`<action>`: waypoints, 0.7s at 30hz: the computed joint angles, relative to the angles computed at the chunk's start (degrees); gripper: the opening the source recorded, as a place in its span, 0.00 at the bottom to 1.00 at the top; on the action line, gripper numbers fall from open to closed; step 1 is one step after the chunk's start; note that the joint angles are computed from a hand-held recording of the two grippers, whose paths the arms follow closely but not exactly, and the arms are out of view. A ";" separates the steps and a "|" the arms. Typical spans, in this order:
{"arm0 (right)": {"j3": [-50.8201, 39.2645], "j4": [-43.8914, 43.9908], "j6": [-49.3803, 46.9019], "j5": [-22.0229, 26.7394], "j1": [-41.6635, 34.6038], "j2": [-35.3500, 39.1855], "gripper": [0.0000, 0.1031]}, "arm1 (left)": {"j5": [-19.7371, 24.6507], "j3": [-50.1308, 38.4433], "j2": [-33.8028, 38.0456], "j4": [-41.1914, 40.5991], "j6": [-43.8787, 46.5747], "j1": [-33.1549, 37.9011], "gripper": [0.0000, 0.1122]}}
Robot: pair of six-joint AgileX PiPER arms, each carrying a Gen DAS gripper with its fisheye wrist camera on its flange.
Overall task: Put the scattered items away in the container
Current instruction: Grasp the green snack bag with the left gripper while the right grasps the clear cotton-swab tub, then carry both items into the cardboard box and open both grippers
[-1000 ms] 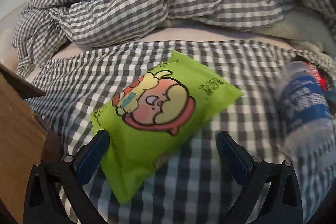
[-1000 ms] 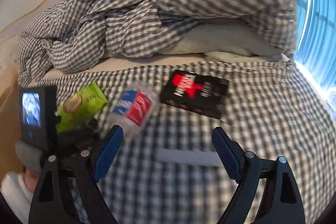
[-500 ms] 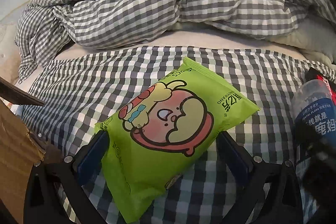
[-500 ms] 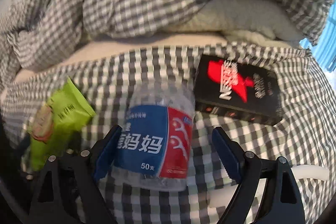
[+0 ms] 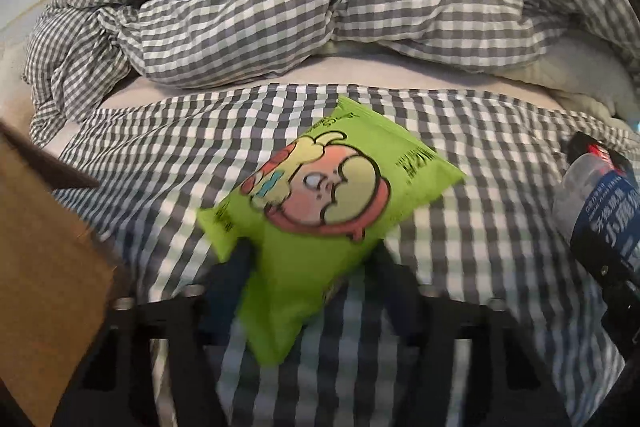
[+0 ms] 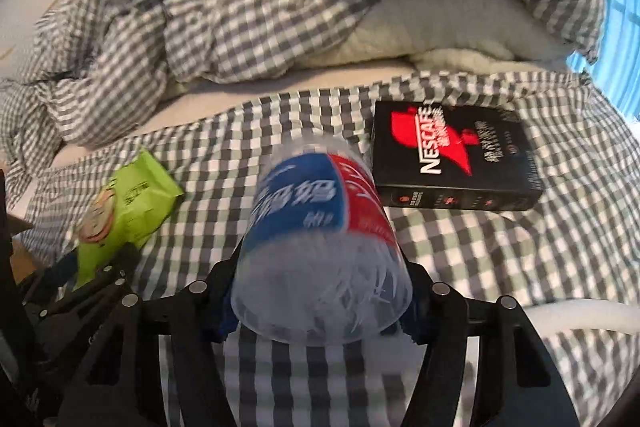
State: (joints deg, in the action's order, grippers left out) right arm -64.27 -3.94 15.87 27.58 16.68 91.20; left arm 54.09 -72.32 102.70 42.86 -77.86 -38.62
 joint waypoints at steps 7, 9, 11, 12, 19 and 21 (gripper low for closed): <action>5.07 12.10 -13.14 0.54 -6.10 -4.85 0.59 | 2.64 -0.10 1.55 3.54 0.49 -1.06 0.86; 5.80 20.16 -20.63 0.58 -8.82 -4.69 0.59 | 4.74 -2.59 4.63 6.47 4.64 -1.97 0.92; 6.27 23.81 -24.02 -0.23 -9.61 -4.55 0.59 | 5.55 -4.58 7.35 9.31 8.75 -2.31 0.92; 6.49 25.32 -25.83 -0.64 -9.94 -4.51 0.59 | 4.74 -4.93 8.12 11.19 9.73 -1.92 0.92; 7.57 34.03 -35.50 -1.13 -11.25 -4.09 0.59 | -11.34 -3.60 4.93 -4.15 16.10 9.90 0.88; 7.50 36.33 -37.69 -0.34 -11.93 -3.88 0.59 | -8.87 -3.82 4.85 -2.65 14.52 8.31 0.80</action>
State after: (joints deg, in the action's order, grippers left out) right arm -56.76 32.40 -21.82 27.24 4.75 87.31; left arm 45.22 -76.15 107.54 40.21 -63.34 -30.31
